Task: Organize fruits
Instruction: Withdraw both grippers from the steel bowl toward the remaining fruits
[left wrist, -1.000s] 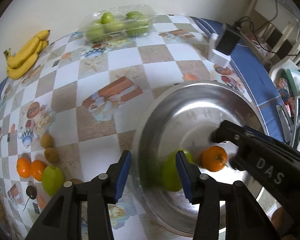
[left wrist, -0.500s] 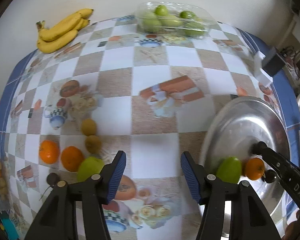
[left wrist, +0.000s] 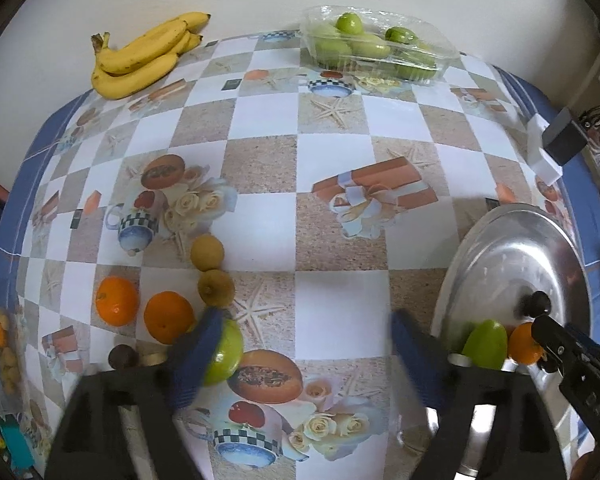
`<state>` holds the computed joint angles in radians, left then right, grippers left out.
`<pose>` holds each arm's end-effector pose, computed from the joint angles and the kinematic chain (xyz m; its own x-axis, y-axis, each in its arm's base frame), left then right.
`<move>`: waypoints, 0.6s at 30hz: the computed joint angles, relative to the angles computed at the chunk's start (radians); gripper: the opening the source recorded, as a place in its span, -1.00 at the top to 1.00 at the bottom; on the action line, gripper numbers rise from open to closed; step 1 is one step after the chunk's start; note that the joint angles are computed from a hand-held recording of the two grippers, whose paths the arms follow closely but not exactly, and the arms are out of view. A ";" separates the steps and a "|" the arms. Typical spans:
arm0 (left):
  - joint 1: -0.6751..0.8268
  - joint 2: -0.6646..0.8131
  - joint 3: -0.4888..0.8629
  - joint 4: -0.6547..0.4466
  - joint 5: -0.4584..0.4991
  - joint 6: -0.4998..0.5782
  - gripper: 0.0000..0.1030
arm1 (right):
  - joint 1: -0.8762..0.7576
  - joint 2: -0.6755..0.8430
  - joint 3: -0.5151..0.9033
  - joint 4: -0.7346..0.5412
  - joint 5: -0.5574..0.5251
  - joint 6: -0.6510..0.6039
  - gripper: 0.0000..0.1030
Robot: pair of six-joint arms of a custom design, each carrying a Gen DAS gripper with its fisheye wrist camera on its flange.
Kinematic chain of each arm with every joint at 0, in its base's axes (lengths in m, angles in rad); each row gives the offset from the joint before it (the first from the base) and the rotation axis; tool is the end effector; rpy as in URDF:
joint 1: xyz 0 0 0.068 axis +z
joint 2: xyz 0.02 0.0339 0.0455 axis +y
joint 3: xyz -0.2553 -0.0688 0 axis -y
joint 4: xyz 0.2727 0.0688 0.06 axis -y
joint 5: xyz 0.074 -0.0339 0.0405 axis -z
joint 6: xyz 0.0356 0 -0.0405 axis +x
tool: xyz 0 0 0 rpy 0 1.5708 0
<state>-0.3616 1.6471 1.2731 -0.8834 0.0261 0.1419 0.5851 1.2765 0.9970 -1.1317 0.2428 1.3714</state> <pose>0.3261 -0.1243 0.2200 -0.8298 0.4650 -0.3087 0.4834 0.8752 0.0190 0.2064 0.1264 0.2331 -0.6573 0.7059 -0.2641 0.7069 0.6989 0.1088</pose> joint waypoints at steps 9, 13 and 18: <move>0.012 0.011 -0.006 0.025 -0.033 0.000 -0.94 | -0.007 0.025 0.000 0.002 -0.005 -0.015 -0.47; 0.008 0.006 -0.017 0.038 -0.057 0.001 -1.00 | -0.008 0.021 -0.003 0.001 -0.001 -0.012 -0.55; 0.006 0.006 -0.025 0.049 -0.081 0.007 -1.00 | 0.000 0.032 0.003 -0.005 0.019 -0.024 -0.82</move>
<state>-0.3554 1.6529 1.2480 -0.8345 -0.0550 0.1492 0.5849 1.3088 0.9995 -1.1371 0.2617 1.3476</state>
